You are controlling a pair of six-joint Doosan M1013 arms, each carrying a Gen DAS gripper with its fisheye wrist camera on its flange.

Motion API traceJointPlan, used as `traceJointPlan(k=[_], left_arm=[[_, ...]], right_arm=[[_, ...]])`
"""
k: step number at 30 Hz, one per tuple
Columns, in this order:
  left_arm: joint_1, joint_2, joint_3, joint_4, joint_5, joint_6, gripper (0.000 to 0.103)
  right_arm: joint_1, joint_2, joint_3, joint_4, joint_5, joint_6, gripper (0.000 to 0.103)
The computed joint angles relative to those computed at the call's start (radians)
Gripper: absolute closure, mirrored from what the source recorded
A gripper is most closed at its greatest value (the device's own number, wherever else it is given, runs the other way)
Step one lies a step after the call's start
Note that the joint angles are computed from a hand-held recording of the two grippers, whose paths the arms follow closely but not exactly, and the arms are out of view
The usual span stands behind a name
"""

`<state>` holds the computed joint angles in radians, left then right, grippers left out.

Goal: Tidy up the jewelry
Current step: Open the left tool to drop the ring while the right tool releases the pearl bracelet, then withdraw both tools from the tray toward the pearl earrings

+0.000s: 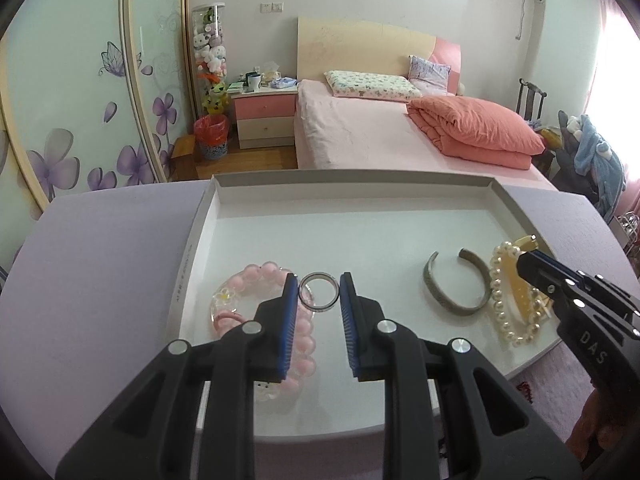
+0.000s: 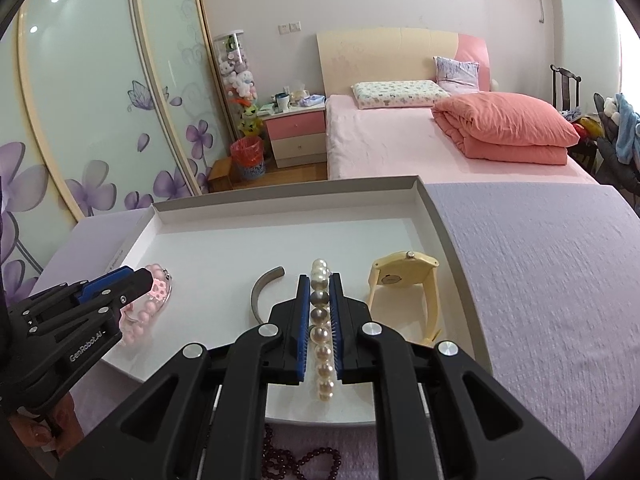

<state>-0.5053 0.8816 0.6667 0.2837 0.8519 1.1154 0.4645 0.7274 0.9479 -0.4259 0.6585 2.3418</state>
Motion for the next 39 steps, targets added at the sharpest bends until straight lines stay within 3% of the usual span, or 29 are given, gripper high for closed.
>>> traceJointPlan(k=[1,2,3,4,5,18,39], left_arm=[[-0.001,0.003,-0.003,0.006,0.006,-0.004,0.081],[-0.003,0.005,-0.005,0.016,0.010,-0.009,0.079],[-0.005,0.005,-0.003,0.025,0.013,-0.009,0.067],[-0.004,0.006,-0.003,0.035,0.013,-0.008,0.060],[-0.008,0.005,0.001,0.056,0.010,-0.021,0.050],[-0.015,-0.034,0.080,0.150,-0.025,-0.107,0.032],[-0.023,-0.166,0.290,0.224,-0.146,-0.242,0.032]], right_arm=[[0.001,0.001,-0.001,-0.002,0.004,-0.003,0.090],[0.001,0.003,-0.004,0.001,0.008,-0.010,0.081],[0.001,0.005,-0.006,0.006,0.015,-0.013,0.072],[0.000,0.003,-0.003,0.016,0.014,-0.012,0.052],[0.001,-0.002,0.007,0.001,0.004,0.013,0.047],[0.005,-0.003,0.006,-0.007,0.034,0.009,0.047],[0.030,-0.072,0.115,-0.104,-0.008,0.094,0.046]])
